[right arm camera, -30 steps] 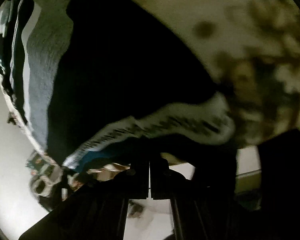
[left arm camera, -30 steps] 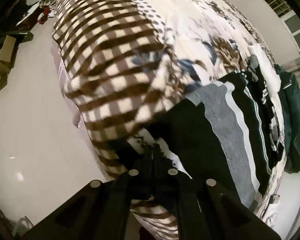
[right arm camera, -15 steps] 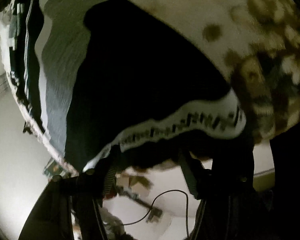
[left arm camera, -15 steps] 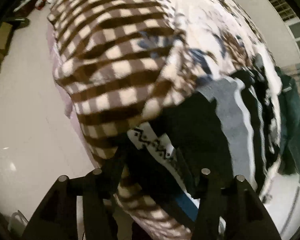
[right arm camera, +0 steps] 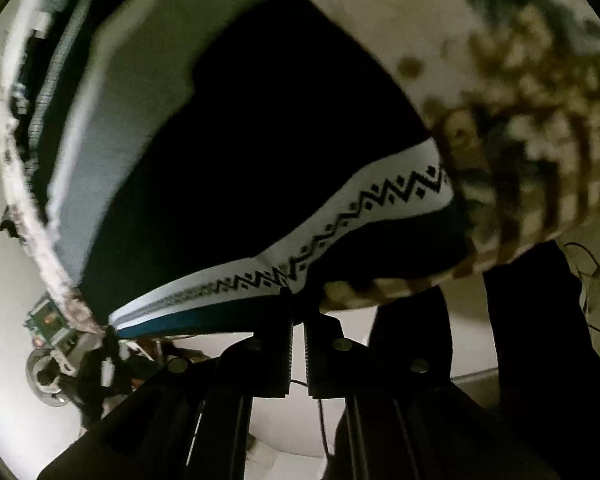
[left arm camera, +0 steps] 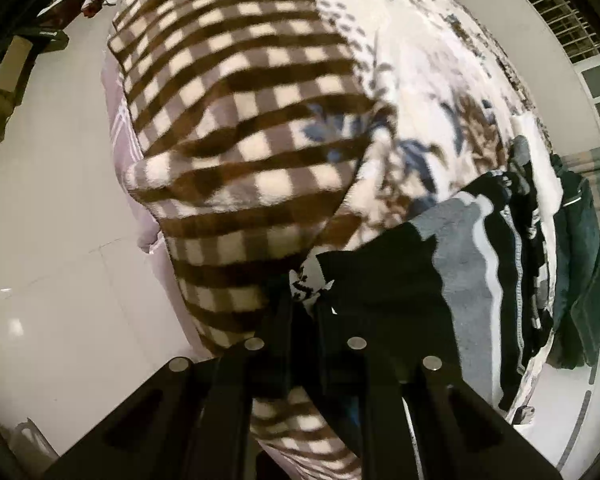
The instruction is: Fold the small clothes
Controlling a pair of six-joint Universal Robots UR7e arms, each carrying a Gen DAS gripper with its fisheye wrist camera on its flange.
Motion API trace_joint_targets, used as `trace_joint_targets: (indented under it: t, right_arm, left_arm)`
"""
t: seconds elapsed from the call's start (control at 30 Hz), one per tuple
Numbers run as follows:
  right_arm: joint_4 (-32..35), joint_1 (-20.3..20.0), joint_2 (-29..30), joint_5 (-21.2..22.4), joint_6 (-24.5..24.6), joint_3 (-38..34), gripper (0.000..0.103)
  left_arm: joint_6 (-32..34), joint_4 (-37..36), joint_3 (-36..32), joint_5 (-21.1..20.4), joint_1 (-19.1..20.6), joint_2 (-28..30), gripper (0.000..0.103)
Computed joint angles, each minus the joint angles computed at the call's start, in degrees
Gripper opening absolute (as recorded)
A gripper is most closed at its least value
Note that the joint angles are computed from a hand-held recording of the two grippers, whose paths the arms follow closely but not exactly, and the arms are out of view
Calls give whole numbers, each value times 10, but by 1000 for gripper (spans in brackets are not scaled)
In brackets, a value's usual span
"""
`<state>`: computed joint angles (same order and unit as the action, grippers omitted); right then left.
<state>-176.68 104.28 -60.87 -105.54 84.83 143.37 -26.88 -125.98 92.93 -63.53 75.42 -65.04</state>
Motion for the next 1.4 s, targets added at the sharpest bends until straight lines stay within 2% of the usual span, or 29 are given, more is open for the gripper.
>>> trace_joint_targets:
  t: [0.07, 0.13, 0.17, 0.2, 0.23, 0.27, 0.4, 0.43, 0.5, 0.57, 0.63, 0.67, 0.7, 0.77, 0.87, 0.97, 1.03, 1.07, 1.1, 1.13, 1.27, 1.4]
  right_arm:
    - [-32, -26, 20, 21, -25, 7, 5]
    - [-27, -47, 9, 52, -69, 11, 16]
    - [-41, -62, -3, 86, -90, 23, 22]
    - [-47, -71, -14, 110, -105, 33, 42]
    - [-46, -77, -31, 128, -116, 43, 58]
    - [-40, -77, -48, 137, -122, 47, 60]
    - [76, -80, -184, 139, -162, 66, 60]
    - [98, -83, -216, 136, -165, 71, 60]
    - [152, -98, -285, 130, -180, 75, 60]
    - [233, -123, -372, 111, -202, 74, 60]
    - [298, -158, -435, 98, -241, 66, 60]
    - [338, -178, -470, 82, -261, 58, 60]
    - [360, -194, -495, 75, -278, 56, 60]
    - [396, -232, -532, 68, -320, 41, 60]
    - [434, -294, -568, 67, -395, 11, 60]
    - [456, -346, -576, 78, -459, -17, 60]
    - [461, -369, -563, 83, -493, -37, 60]
    - [463, -383, -549, 88, -518, -54, 60]
    - [465, -391, -541, 91, -535, -66, 60]
    - [464, -398, -527, 94, -551, -80, 60]
    - [403, -418, -445, 127, -603, -142, 60]
    - [340, -444, -329, 189, -646, -244, 60]
  left_arm:
    - [1, 25, -12, 5, -2, 5, 12]
    - [11, 61, -19, 30, -18, 4, 13]
    - [25, 85, -20, 55, -35, 0, 14]
    - [36, 96, -17, 76, -48, -4, 19]
    - [50, 117, -10, 121, -71, -10, 25]
    - [60, 135, -2, 158, -91, -16, 35]
    - [100, 142, 40, 182, -149, -46, 37]
    - [102, 149, 45, 171, -160, -47, 37]
    - [113, 161, 63, 120, -191, -46, 43]
    - [125, 171, 89, 47, -225, -30, 44]
    - [128, 167, 109, -19, -248, -9, 44]
    - [126, 159, 125, -66, -263, 10, 44]
    - [126, 155, 130, -89, -270, 23, 44]
    - [128, 131, 153, -126, -298, 64, 44]
    - [119, 112, 165, -127, -320, 111, 44]
    - [121, 105, 174, -71, -346, 152, 44]
    - [126, 85, 182, -49, -355, 155, 44]
    - [131, 64, 193, -43, -359, 148, 35]
    - [137, 55, 197, -37, -362, 144, 9]
    - [141, 53, 202, -24, -367, 141, 5]
    - [159, 42, 210, -15, -373, 117, 5]
    - [150, 71, 201, -14, -388, 101, 5]
